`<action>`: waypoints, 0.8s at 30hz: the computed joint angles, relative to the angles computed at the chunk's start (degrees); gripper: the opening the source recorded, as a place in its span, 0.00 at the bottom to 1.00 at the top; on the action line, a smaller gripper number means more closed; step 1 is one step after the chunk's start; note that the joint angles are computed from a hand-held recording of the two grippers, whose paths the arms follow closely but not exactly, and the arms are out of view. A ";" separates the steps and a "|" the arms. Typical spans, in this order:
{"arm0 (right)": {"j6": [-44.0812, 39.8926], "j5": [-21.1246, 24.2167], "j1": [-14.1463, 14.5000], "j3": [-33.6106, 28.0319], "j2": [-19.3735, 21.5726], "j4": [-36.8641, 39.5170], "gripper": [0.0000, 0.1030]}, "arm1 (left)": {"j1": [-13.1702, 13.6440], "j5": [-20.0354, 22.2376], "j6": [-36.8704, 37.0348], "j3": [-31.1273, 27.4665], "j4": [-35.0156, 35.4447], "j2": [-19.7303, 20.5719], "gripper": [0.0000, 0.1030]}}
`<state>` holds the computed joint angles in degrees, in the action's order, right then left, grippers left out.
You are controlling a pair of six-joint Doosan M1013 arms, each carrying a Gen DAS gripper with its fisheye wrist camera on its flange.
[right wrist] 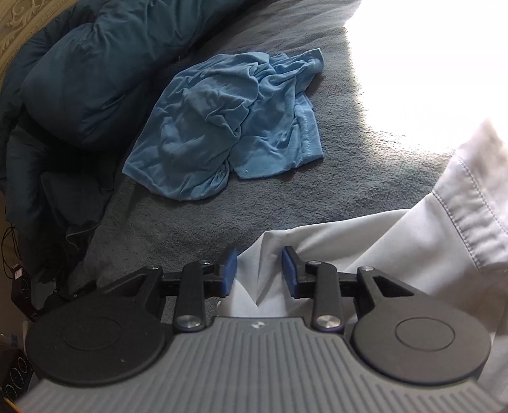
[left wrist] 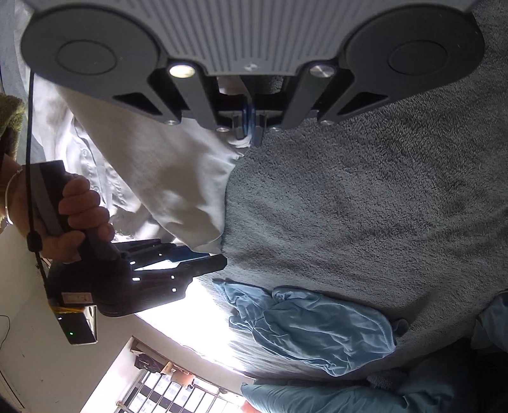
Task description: Fold clothes
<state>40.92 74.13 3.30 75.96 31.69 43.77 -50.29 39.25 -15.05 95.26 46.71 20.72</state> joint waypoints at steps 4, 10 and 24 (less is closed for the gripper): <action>-3.23 -2.91 0.75 0.83 -0.46 -0.69 0.05 | -0.34 0.34 -1.35 0.18 1.03 0.01 0.03; -5.20 -10.33 0.49 2.90 -0.93 2.98 0.00 | -0.51 0.47 -1.93 0.32 1.47 -0.03 0.03; -16.00 4.09 0.62 0.56 -1.77 -6.30 0.03 | -0.25 0.21 -2.72 0.51 1.38 -0.03 0.06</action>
<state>24.92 78.22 3.91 76.52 29.92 37.47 -50.55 39.45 -17.77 95.77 48.09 20.69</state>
